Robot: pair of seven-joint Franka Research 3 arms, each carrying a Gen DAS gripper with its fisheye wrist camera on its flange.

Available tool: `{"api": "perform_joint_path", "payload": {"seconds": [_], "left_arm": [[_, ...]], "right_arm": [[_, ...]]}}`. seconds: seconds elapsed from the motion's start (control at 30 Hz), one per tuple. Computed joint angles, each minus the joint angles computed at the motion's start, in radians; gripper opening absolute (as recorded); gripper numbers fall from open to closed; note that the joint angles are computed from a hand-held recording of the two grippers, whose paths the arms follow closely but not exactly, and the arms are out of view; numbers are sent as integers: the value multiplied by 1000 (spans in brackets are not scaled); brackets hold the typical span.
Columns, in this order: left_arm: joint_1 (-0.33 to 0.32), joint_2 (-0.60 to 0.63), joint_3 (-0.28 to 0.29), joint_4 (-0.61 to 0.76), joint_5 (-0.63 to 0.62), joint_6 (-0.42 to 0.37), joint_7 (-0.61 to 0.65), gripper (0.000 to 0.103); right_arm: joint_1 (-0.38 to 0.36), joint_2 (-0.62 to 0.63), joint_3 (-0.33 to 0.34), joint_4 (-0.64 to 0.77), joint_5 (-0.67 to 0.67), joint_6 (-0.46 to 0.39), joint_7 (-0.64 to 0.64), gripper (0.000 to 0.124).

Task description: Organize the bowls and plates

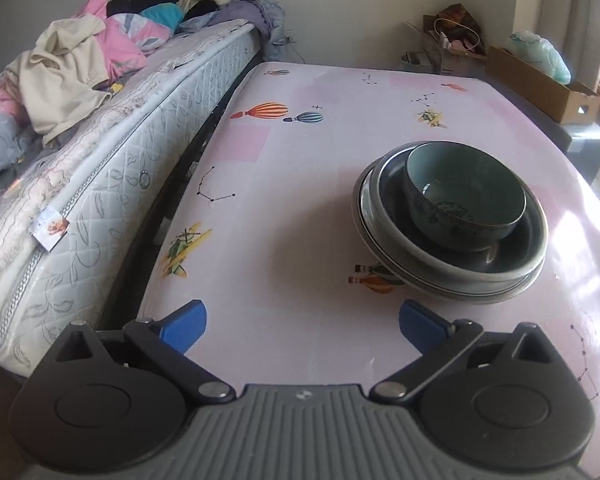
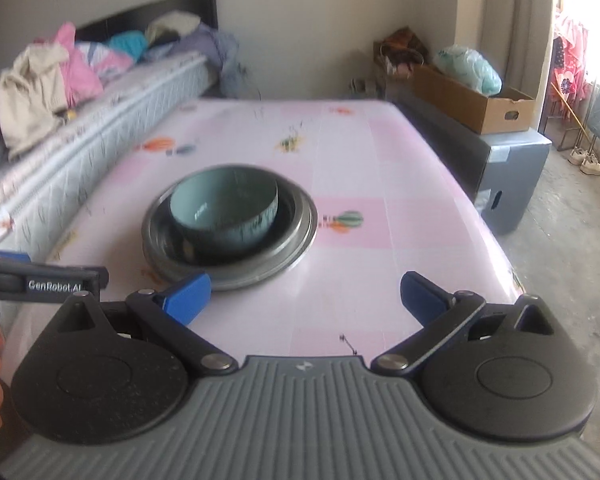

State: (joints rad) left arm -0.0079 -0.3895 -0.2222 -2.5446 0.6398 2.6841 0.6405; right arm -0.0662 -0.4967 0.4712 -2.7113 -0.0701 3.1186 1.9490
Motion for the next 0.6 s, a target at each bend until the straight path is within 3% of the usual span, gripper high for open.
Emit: {"api": "perform_joint_path", "payload": {"seconds": [0.13,0.3,0.4,0.6], "left_arm": [[-15,-12,9,-11,-47,19,-9,103],[-43,10,1,16,-79,-17,22,103],[-60,17,-1,23,-96,-20,33,103],[-82,27,-7,33,-114,-17,45,103]], "right_arm": [[-66,0,67,16,-39,-11,27,102],[-81,4,64,56,-73,-90,55,102],[-72,16,40,83,-110,-154,74,102],[-16,20,-39,86,-156,-186,116,102]]}}
